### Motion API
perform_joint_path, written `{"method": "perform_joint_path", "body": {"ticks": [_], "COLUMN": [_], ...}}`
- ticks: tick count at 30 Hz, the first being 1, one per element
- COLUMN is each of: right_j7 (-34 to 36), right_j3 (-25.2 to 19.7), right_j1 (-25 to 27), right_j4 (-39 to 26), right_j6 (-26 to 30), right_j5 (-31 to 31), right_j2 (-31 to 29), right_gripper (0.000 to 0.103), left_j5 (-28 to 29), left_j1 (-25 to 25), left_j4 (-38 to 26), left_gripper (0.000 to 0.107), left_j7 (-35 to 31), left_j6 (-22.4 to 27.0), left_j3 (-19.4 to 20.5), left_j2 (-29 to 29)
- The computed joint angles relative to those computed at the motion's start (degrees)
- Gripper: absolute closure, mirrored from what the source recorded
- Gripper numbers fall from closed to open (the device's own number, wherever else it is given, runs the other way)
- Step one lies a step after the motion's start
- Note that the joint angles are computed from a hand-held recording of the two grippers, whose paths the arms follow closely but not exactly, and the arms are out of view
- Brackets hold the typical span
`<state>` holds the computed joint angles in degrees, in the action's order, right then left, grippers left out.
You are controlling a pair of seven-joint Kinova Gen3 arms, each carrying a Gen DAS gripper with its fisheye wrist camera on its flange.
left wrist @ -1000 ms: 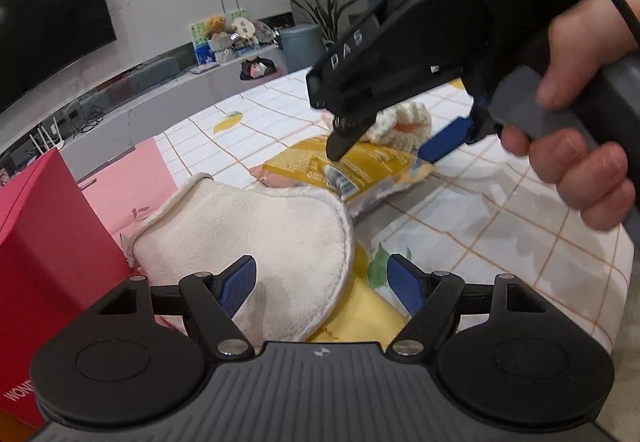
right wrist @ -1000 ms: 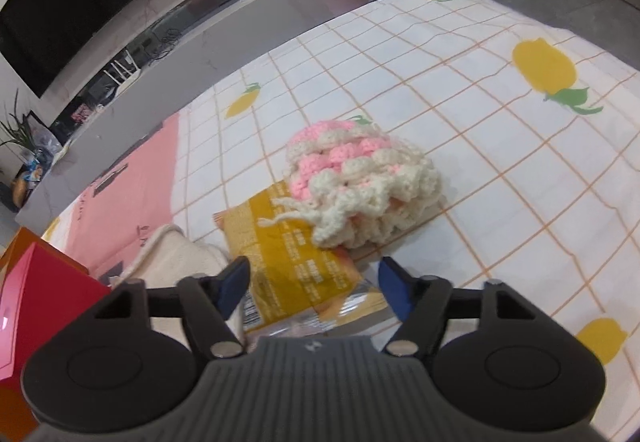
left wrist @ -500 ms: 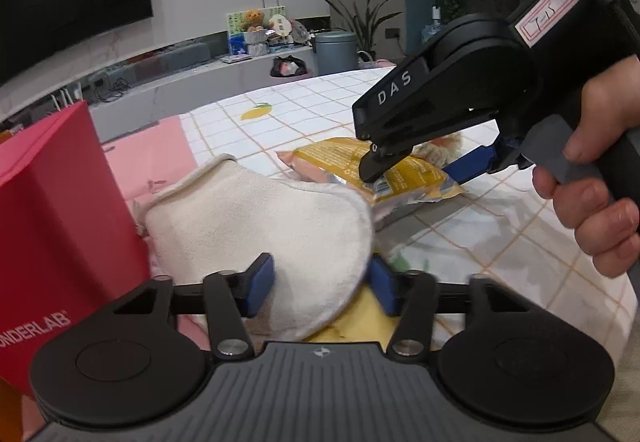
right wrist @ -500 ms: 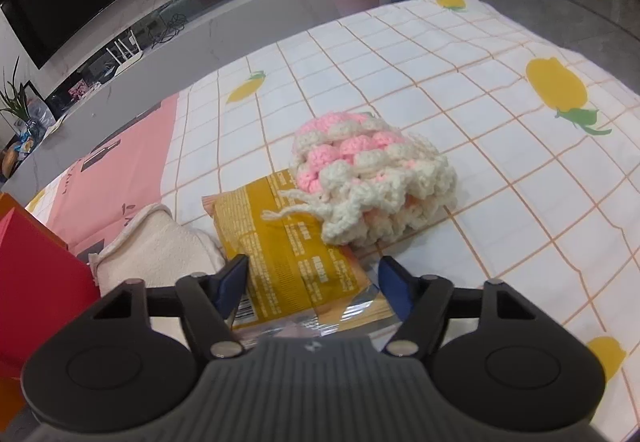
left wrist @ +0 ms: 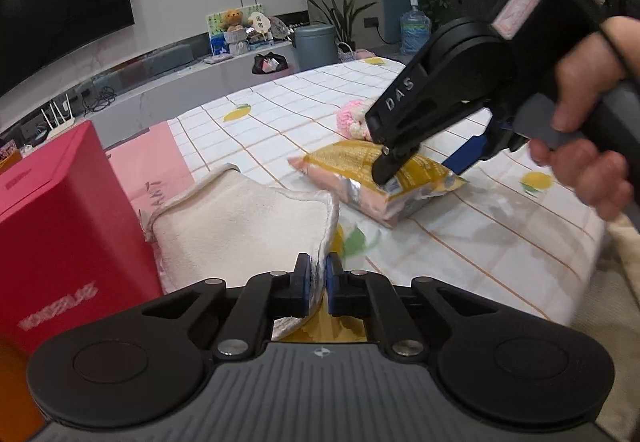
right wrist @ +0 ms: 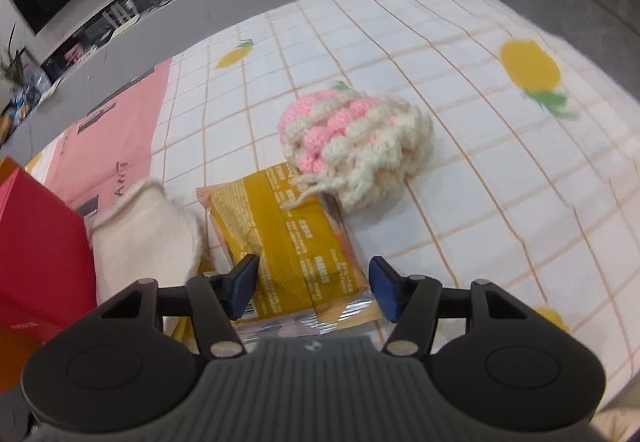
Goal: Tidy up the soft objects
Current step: 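Grasp the beige round pad with the left gripper while right grasps the yellow packet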
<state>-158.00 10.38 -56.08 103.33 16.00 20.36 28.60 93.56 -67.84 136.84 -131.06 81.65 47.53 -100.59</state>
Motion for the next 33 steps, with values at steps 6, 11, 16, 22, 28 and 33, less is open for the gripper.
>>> {"method": "perform_joint_path", "body": {"ticks": [6,11,16,22,28,33], "right_j7": [0.0,-1.1,-3.7,-8.7,-7.1,-4.9], "right_j3": [-0.2,2.0,2.4,5.9,4.0,-0.5], "right_j1": [0.9,-3.1,-4.2,-7.8,-7.2,-2.6], "right_j4": [0.2,-3.3,-4.9,-4.1,-5.0,-3.6], "right_j6": [-0.5,3.9,4.8,2.8,4.9,3.9], "right_j5": [-2.7,2.1,5.3,10.3,12.9,11.1], "right_j2": [0.0,2.4,4.0,5.0,5.0,2.9], "right_gripper": [0.031,0.023,0.018,0.017,0.035,0.043], "left_j5": [-6.6,-9.0,-9.9,-12.2,-12.1,-8.3], "left_j1": [3.9,5.9,5.0,4.2,3.1,1.9], "left_j4": [-1.4,-5.1,-8.4,-11.9,-11.7,-8.2], "left_gripper": [0.087,0.046,0.036,0.03,0.04,0.074], "left_j7": [-3.3,0.6,5.0,11.1,17.3,19.6], "left_j6": [0.4,-2.5,-5.0,-7.6,-8.9,-7.6], "left_j3": [-0.7,1.0,2.3,3.7,4.9,5.3], "left_j2": [-0.1,-5.6,-7.7,-10.3,-9.2,-4.2]}}
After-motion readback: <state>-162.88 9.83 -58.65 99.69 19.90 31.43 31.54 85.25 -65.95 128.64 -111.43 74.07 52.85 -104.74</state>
